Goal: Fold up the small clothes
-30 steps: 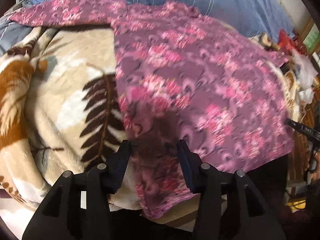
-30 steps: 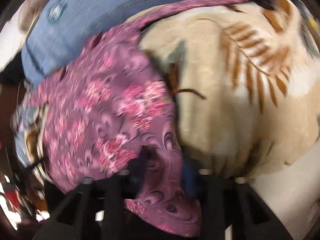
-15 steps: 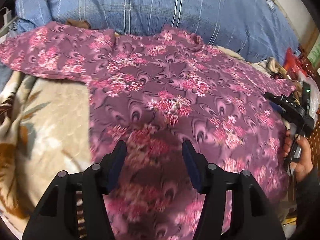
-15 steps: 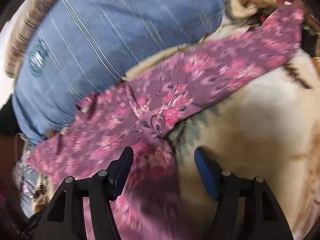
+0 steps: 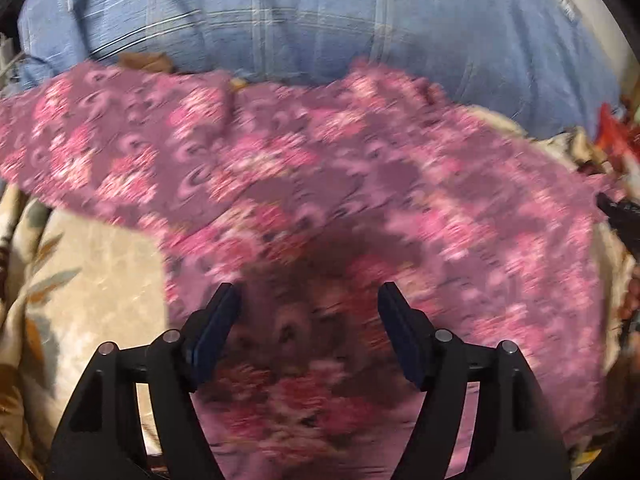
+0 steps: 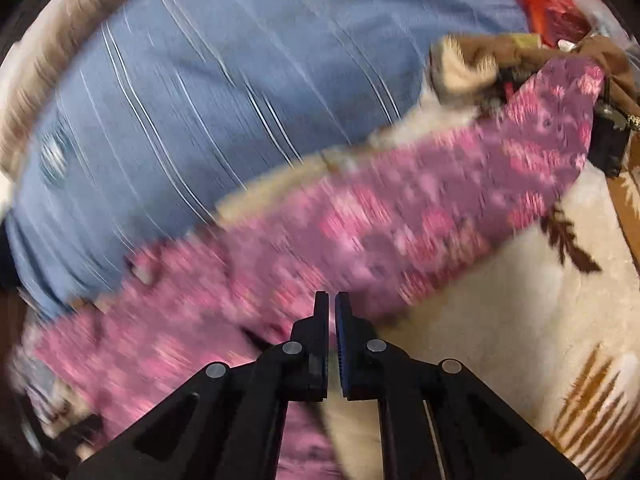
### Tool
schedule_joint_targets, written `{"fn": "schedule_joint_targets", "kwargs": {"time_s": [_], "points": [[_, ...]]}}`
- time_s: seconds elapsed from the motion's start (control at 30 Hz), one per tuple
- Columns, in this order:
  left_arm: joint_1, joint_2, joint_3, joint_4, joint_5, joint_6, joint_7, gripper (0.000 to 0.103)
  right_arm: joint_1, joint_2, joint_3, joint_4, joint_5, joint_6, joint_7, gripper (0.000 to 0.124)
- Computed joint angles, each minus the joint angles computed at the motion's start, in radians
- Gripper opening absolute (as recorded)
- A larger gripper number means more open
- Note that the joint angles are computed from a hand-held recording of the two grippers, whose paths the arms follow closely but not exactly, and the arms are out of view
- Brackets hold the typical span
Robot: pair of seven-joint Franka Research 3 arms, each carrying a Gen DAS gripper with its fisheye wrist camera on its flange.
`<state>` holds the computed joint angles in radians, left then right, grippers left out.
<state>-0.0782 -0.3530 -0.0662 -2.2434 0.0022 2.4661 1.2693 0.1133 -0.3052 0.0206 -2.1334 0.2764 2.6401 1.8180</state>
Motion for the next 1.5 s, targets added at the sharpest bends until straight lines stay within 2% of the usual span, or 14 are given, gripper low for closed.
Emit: {"fn": "schedule_joint_targets", "kwargs": {"time_s": [0.17,0.27,0.3,0.4,0.47,0.57,0.67,0.83,1.03,1.13,1.2,1.23,1.4,1.5], "points": [[0.011,0.063,-0.023,0.062,0.033,0.051,-0.045,0.073,0.036,0.119,0.013,0.114,-0.002,-0.012,-0.065,0.01],[0.005,0.136,-0.023,0.113,0.016,-0.025,-0.044,0.073,0.048,0.201,0.032,0.161,-0.109,-0.154,-0.039,0.012],[0.014,0.136,-0.041,0.102,0.067,-0.006,-0.069,0.075,0.048,0.184,0.037,0.143,-0.149,-0.116,-0.027,0.011],[0.013,0.111,-0.062,0.059,0.147,0.035,-0.083,0.086,0.047,0.168,0.0,0.16,-0.07,-0.146,-0.06,0.011],[0.007,0.103,-0.053,0.041,0.135,0.058,-0.084,0.087,-0.02,0.128,-0.007,0.123,-0.176,-0.071,0.084,0.016],[-0.003,0.093,-0.034,0.024,0.085,0.078,-0.07,0.093,-0.139,0.095,-0.025,0.105,-0.314,-0.055,0.307,0.041],[0.003,0.096,-0.054,0.014,0.126,0.095,-0.089,0.103,-0.221,0.094,-0.051,0.092,-0.375,-0.057,0.423,0.044],[-0.001,0.127,-0.055,0.045,0.136,0.093,-0.109,0.103,-0.214,0.183,-0.11,0.151,-0.224,-0.041,0.322,0.044],[-0.001,0.128,-0.056,0.041,0.15,0.105,-0.116,0.103,-0.214,0.308,-0.127,0.261,-0.136,-0.015,0.327,0.051],[-0.002,0.121,-0.053,0.032,0.146,0.113,-0.11,0.103,-0.212,0.336,-0.136,0.278,-0.138,0.031,0.348,0.044],[-0.002,0.12,-0.053,0.028,0.147,0.121,-0.11,0.103,-0.209,0.348,-0.14,0.303,-0.151,0.033,0.335,0.011],[-0.003,0.12,-0.052,0.026,0.144,0.125,-0.108,0.103,-0.206,0.359,-0.142,0.331,-0.188,0.014,0.338,0.004],[-0.015,0.115,-0.035,0.022,0.096,0.131,-0.064,0.103,-0.18,0.335,-0.134,0.339,-0.271,0.044,0.332,0.004],[-0.035,0.112,-0.009,0.036,0.021,0.111,0.027,0.103,-0.162,0.281,-0.113,0.307,-0.226,0.051,0.274,0.004]]}}
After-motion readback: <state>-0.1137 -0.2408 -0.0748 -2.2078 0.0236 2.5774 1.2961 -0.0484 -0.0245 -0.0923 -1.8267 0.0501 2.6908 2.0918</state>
